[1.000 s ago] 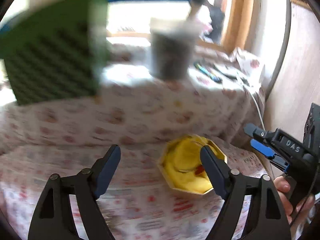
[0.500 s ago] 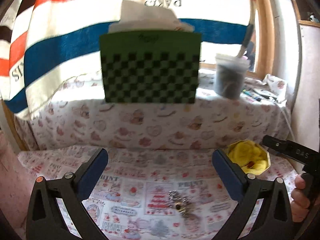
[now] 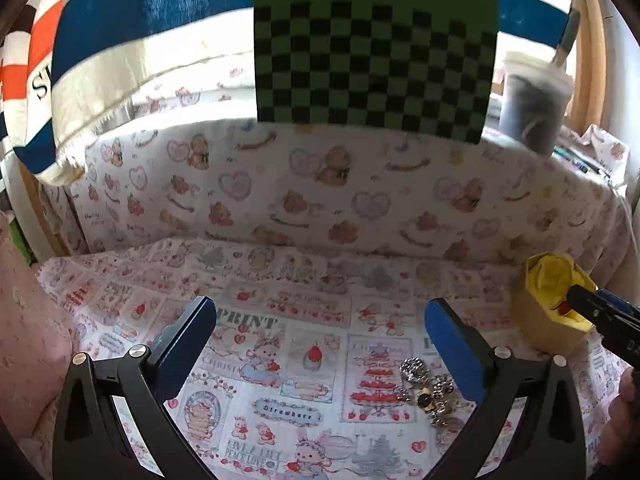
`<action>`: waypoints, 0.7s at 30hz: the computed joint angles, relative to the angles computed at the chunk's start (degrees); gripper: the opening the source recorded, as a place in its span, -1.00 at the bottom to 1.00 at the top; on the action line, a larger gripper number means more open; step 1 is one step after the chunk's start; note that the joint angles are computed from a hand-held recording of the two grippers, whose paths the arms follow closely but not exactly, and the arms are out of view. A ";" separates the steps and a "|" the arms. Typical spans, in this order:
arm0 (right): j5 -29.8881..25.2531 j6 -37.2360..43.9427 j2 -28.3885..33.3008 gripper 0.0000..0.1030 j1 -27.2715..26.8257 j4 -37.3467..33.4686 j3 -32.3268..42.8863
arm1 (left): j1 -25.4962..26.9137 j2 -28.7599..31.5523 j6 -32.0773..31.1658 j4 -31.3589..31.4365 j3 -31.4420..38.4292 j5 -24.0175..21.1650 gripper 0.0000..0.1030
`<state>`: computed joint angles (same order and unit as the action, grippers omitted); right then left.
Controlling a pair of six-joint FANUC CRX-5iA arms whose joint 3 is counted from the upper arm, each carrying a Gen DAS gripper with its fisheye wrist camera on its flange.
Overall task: Organize jewelry
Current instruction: 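Move the left tool to the silver charms and grasp one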
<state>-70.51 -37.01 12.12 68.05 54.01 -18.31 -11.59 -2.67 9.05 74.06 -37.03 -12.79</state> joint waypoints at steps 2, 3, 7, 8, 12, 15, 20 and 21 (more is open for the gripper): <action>0.19 -0.16 -0.09 0.63 0.06 -0.03 -0.15 | 1.88 0.71 5.09 -5.74 1.05 -2.43 1.00; 0.11 -0.59 -0.12 0.67 0.12 0.13 -0.26 | 2.45 1.08 6.75 -7.74 1.60 -3.30 1.00; 0.28 -0.81 -0.40 0.71 0.00 0.74 -0.46 | 4.61 2.64 11.64 -15.13 4.02 -8.56 1.00; 0.09 -1.00 -0.43 0.72 0.07 0.92 -0.49 | 5.12 3.11 12.82 -16.52 4.65 -10.25 1.00; 0.09 -1.14 -0.58 0.73 0.07 0.82 -0.51 | 6.47 4.76 16.22 -21.69 7.17 -15.95 0.92; -0.20 -0.78 -0.41 0.73 0.10 0.41 -0.19 | 6.50 5.60 16.70 -26.60 9.11 -19.53 0.42; -0.30 -0.44 -0.37 0.73 0.04 0.00 0.02 | 5.50 7.04 18.81 -31.33 11.14 -22.19 -0.12; -0.38 -0.45 -0.40 0.73 0.06 -0.02 0.04 | 5.44 7.12 18.67 -31.35 11.18 -22.45 -0.15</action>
